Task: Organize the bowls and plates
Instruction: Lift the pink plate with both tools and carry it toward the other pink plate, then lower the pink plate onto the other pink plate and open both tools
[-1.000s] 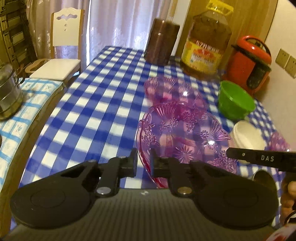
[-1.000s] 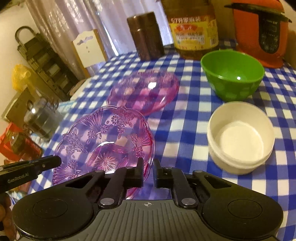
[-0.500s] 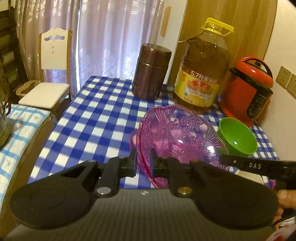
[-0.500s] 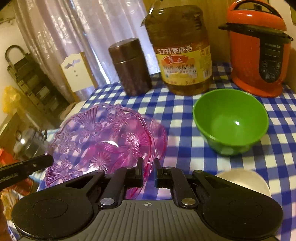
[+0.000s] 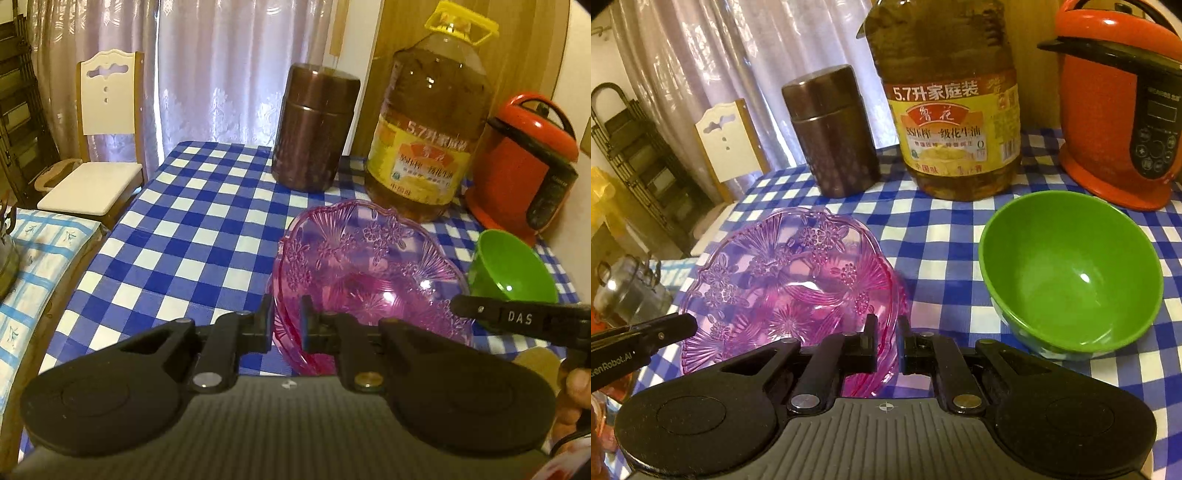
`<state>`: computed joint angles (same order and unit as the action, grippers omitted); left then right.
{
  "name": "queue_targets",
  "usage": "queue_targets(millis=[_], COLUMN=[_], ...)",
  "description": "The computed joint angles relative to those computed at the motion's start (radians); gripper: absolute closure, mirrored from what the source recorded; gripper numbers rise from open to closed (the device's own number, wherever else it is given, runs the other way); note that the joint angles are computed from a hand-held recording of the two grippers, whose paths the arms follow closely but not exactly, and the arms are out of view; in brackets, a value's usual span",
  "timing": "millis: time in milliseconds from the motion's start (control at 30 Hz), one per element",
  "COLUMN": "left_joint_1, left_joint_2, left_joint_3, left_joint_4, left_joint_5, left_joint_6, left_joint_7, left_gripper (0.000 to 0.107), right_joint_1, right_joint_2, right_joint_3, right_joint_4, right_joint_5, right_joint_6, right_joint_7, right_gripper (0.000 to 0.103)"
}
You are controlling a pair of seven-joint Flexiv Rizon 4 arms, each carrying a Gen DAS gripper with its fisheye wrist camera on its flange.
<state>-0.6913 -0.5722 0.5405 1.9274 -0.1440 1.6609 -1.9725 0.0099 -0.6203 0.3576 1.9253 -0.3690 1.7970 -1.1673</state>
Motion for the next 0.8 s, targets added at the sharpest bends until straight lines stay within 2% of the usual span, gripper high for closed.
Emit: queue_targets(millis=[200, 400, 800], left_joint_1=[-0.031, -0.013, 0.001], left_joint_2=[-0.045, -0.062, -0.072], left_joint_3=[0.045, 0.031, 0.029], left_joint_4=[-0.03, -0.052, -0.076], left_joint_5=[0.013, 0.038, 0.098], left_joint_6=[-0.023, -0.044, -0.068], left_joint_7=[-0.003, -0.016, -0.065], left_gripper=[0.095, 0.095, 0.095], right_joint_1=[0.051, 0.116, 0.108], right_joint_2=[-0.018, -0.021, -0.039], right_joint_3=[-0.053, -0.125, -0.113], right_joint_4=[-0.015, -0.013, -0.031], right_joint_5=[0.007, 0.026, 0.027], right_joint_6=[0.013, 0.025, 0.004], right_joint_7=[-0.012, -0.029, -0.048], right_gripper=[0.093, 0.093, 0.093])
